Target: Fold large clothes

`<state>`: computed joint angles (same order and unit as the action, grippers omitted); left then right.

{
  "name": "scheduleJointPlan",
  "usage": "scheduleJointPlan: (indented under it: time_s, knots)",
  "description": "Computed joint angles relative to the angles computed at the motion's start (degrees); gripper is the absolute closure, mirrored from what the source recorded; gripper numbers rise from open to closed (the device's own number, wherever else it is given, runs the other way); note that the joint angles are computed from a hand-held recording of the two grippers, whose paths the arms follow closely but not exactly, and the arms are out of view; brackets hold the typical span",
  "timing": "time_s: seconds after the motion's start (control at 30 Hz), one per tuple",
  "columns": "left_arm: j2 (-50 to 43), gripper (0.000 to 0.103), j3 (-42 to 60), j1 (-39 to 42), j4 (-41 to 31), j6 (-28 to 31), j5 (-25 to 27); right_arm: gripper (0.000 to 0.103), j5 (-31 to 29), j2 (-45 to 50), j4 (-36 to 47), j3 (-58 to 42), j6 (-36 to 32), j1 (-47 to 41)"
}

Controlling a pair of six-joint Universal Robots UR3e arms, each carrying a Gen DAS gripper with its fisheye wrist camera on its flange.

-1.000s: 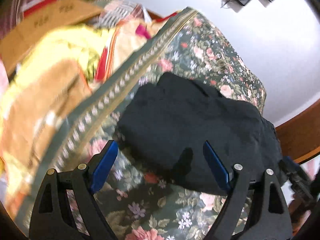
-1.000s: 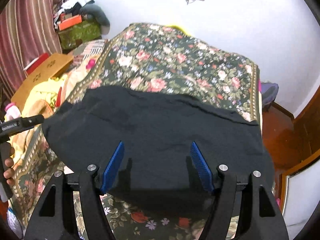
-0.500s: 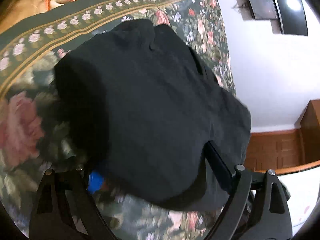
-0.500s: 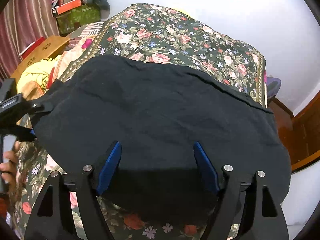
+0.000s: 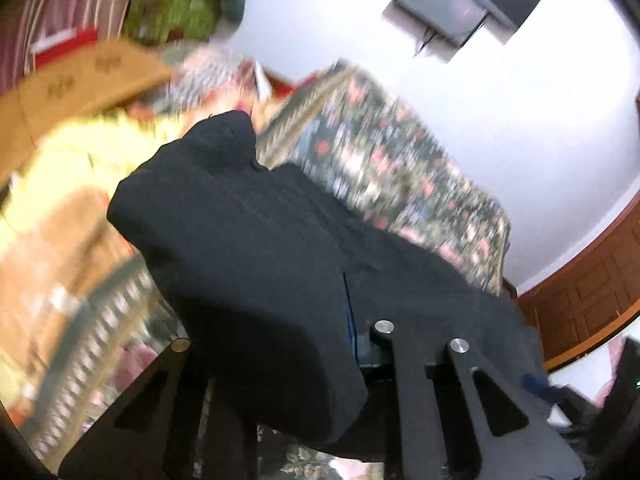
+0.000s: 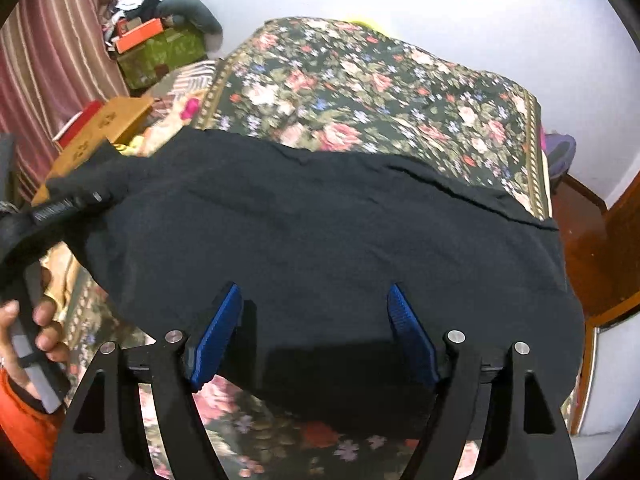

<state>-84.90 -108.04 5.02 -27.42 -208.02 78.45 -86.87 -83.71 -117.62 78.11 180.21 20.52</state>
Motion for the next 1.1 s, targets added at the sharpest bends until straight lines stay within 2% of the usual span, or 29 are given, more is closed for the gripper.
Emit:
scheduleJointPlan:
  time_s: [0.1, 0.17, 0.37, 0.57, 0.73, 0.83, 0.87, 0.9, 1.0, 1.07, 1.1]
  knots:
    - [3.8, 0.086, 5.1, -1.8, -3.3, 2.6, 3.1, 0.03, -1.3, 2.8, -0.8, -1.4, 0.9, 3.3]
    - [3.1, 0.087, 10.9, -4.2, -5.7, 5.5, 5.5, 0.03, -1.2, 4.4, -2.0, -2.0, 1.4, 5.2]
    - [-4.1, 0.087, 25.6, -13.4, -11.7, 10.8, 10.2, 0.03, 6.0, 6.0, 1.9, -4.5, 0.4, 4.9]
    - [-12.7, 0.087, 36.1, -24.2, -15.7, 14.3, 15.7, 0.03, 9.0, -8.1, 1.6, 7.7, -1.8, -3.2]
    - [-22.7, 0.085, 47.1, -31.6, -21.8, 14.9, 16.7, 0.03, 9.7, -23.1, 3.7, 18.1, -4.9, -15.8]
    - [-29.4, 0.079, 54.5, -34.9, -27.2, 15.7, 16.5, 0.03, 10.7, -30.5, 7.5, 22.1, -7.9, -24.7]
    - [-31.3, 0.073, 56.8, -35.3, -29.5, 16.1, 15.4, 0.03, 11.3, -31.5, 8.8, 22.3, -8.8, -26.7]
    - [-32.9, 0.06, 58.5, -35.4, -31.5, 16.7, 13.2, 0.03, 12.2, -33.1, 10.3, 23.0, -10.0, -29.3]
    - [-37.7, 0.039, 63.3, -35.4, -37.3, 18.1, 7.0, 0.03, 15.6, -38.2, 16.5, 24.8, -14.5, -37.4]
    - [-40.4, 0.037, 66.5, -37.0, -40.4, 19.0, 8.6, 0.03, 17.4, -40.5, 19.8, 25.2, -16.9, -41.2]
    - [-40.5, 0.037, 66.1, -38.2, -39.9, 19.8, 11.0, 0.03, 18.0, -41.6, 21.2, 25.2, -17.8, -42.7]
